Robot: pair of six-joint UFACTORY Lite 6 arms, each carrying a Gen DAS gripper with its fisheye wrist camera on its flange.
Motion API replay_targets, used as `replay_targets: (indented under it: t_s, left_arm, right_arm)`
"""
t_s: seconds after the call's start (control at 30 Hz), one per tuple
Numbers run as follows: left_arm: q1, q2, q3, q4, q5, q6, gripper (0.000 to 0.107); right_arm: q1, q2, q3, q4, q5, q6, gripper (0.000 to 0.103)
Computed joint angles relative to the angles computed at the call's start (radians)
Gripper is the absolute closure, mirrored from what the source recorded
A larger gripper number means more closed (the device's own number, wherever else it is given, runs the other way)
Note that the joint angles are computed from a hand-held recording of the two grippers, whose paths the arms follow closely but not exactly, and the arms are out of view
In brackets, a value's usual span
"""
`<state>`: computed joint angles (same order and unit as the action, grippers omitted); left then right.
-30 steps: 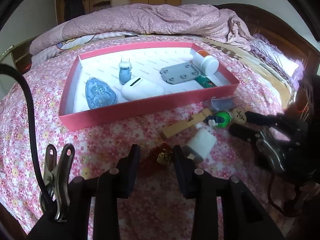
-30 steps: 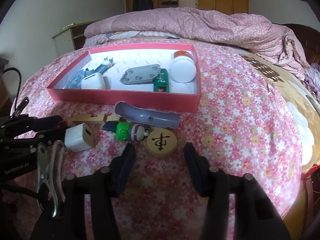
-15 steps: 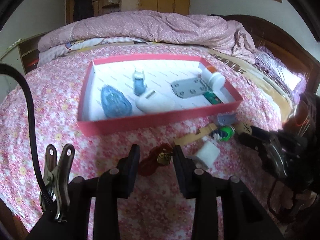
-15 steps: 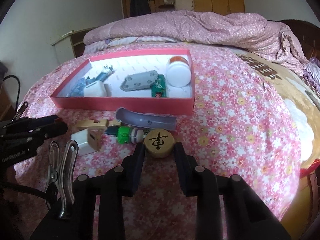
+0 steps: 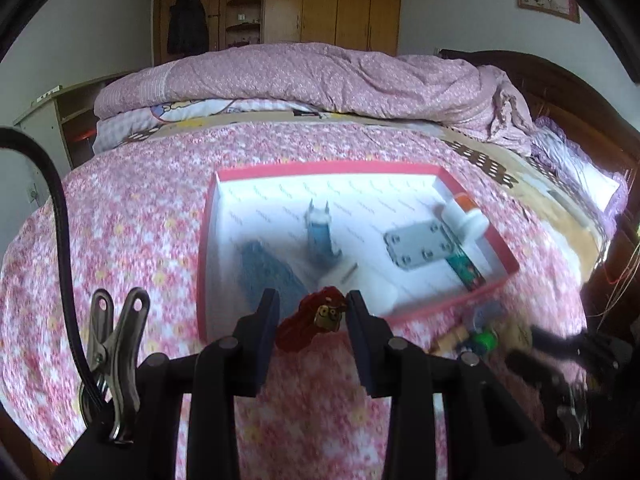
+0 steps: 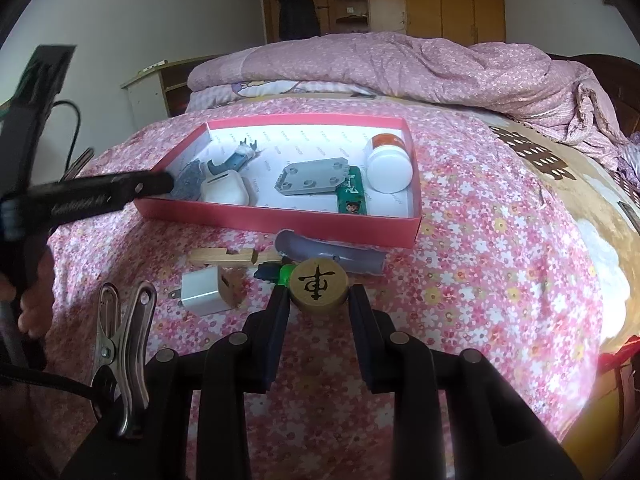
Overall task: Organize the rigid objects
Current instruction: 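Grasp the red figurine with the left tool while the right tool grasps the wooden disc, then carry the red figurine into the tray and open the left tool while the right tool carries the disc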
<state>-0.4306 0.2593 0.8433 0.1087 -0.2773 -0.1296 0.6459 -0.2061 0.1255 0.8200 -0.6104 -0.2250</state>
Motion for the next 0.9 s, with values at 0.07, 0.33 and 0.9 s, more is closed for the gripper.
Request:
replay_targets:
  t_s: [0.07, 0.33, 0.9]
  left_arm:
    - [0.002, 0.039, 0.058, 0.005, 0.017, 0.000, 0.071]
    - [0.017, 0.235, 0.327, -0.005, 0.092, -0.010, 0.071]
    - [0.034, 0.418, 0.545, 0.121, 0.189, -0.164, 0.054]
  right_arm:
    - [-0.006, -0.010, 0.001, -0.004, 0.011, -0.003, 0.071]
    - [-0.012, -0.067, 0.021, 0.060, 0.043, -0.105, 0.071]
    - [-0.043, -0.026, 0.059, 0.006, 0.065, -0.079, 0.071]
